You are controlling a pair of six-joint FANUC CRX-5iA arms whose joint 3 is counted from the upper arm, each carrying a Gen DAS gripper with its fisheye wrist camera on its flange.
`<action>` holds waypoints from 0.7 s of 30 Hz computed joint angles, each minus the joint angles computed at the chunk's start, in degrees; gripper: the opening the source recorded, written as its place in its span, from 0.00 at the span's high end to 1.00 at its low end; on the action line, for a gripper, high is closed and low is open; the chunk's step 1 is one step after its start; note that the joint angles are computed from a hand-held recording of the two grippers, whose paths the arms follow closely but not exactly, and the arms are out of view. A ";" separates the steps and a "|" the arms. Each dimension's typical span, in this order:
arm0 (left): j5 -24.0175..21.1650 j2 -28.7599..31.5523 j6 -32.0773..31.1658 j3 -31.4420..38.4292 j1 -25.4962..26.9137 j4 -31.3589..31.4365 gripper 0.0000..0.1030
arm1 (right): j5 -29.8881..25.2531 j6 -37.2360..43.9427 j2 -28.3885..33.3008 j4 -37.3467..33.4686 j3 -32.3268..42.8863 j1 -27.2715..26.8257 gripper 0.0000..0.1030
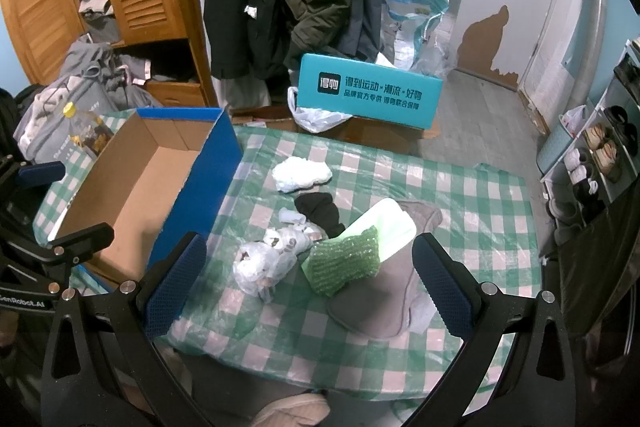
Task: Organize soft objects
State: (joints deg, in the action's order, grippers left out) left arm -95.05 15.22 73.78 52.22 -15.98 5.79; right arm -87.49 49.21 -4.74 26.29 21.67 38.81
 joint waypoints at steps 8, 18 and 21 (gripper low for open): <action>0.42 -0.44 -0.05 -0.97 -0.26 -0.20 0.01 | -0.05 -0.19 -0.22 0.09 -0.32 0.22 0.02; -0.18 0.00 -0.21 -1.29 -1.40 -0.87 0.01 | 0.80 -1.57 -2.97 0.31 -4.54 0.72 0.02; -1.75 1.61 -0.17 0.78 -1.74 -0.91 0.01 | 0.84 -1.85 -3.68 0.15 -5.48 0.50 0.02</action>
State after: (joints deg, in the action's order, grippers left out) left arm -96.80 16.83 73.61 53.00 -17.71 4.88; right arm -86.65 47.35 -8.42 26.44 16.19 39.31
